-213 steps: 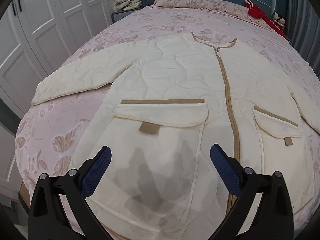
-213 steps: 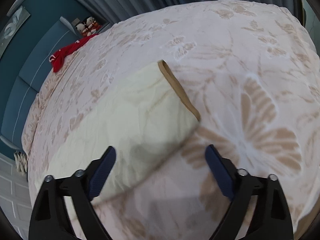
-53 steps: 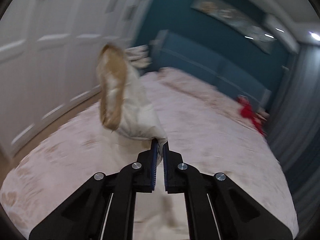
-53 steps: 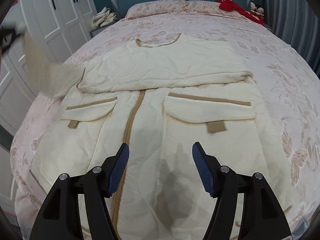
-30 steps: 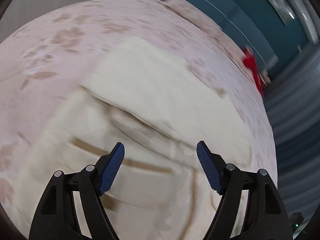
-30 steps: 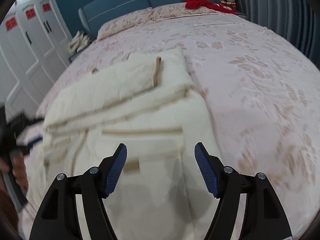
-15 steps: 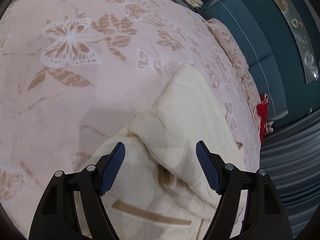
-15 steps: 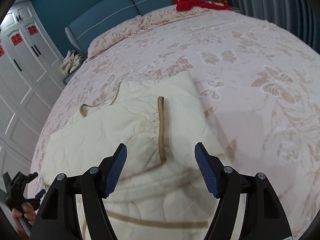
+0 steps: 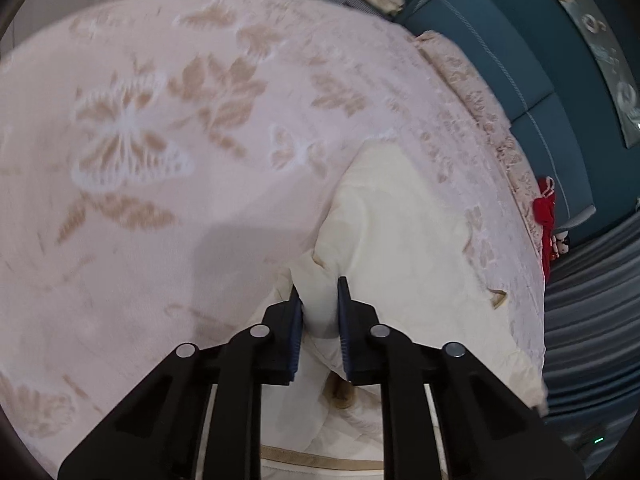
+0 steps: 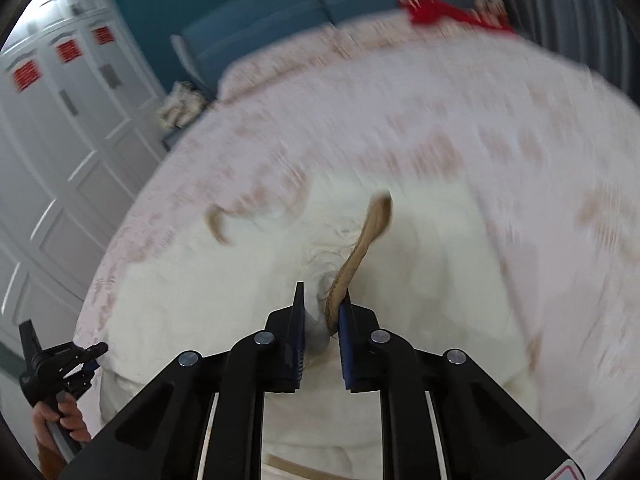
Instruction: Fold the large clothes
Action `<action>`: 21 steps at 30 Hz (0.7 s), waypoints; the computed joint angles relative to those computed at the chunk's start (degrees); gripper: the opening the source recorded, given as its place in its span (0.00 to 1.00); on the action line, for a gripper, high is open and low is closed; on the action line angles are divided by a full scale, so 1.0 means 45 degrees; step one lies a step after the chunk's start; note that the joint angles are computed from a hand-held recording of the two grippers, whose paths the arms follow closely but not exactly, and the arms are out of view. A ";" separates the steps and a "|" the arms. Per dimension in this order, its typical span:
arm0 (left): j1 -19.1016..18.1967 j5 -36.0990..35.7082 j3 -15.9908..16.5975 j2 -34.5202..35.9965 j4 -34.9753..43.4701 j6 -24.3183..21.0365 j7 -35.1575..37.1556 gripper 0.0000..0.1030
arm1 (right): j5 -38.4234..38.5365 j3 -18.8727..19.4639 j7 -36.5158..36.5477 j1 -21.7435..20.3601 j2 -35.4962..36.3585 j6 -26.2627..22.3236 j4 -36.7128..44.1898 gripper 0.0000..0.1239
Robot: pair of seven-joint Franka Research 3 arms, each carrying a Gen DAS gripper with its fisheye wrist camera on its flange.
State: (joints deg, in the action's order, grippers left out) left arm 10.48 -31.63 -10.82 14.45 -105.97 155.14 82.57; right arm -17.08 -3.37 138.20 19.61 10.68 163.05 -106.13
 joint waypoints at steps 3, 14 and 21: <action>0.0034 -0.0429 -0.0154 -0.0530 -0.0290 0.0636 0.0640 0.12 | -0.2523 -0.0613 0.1361 0.0522 -0.0684 0.0330 0.0202 0.10; -0.1425 0.4284 0.0786 -0.0675 -0.1452 0.1511 -0.1895 0.11 | -0.3861 0.0314 0.2936 -0.0863 -0.1520 -0.0244 -0.2156 0.09; -0.1670 0.6979 0.1049 -0.0283 -0.1542 0.1616 -0.3230 0.12 | -0.2158 0.0456 0.2285 -0.0964 -0.0869 0.0026 -0.2976 0.09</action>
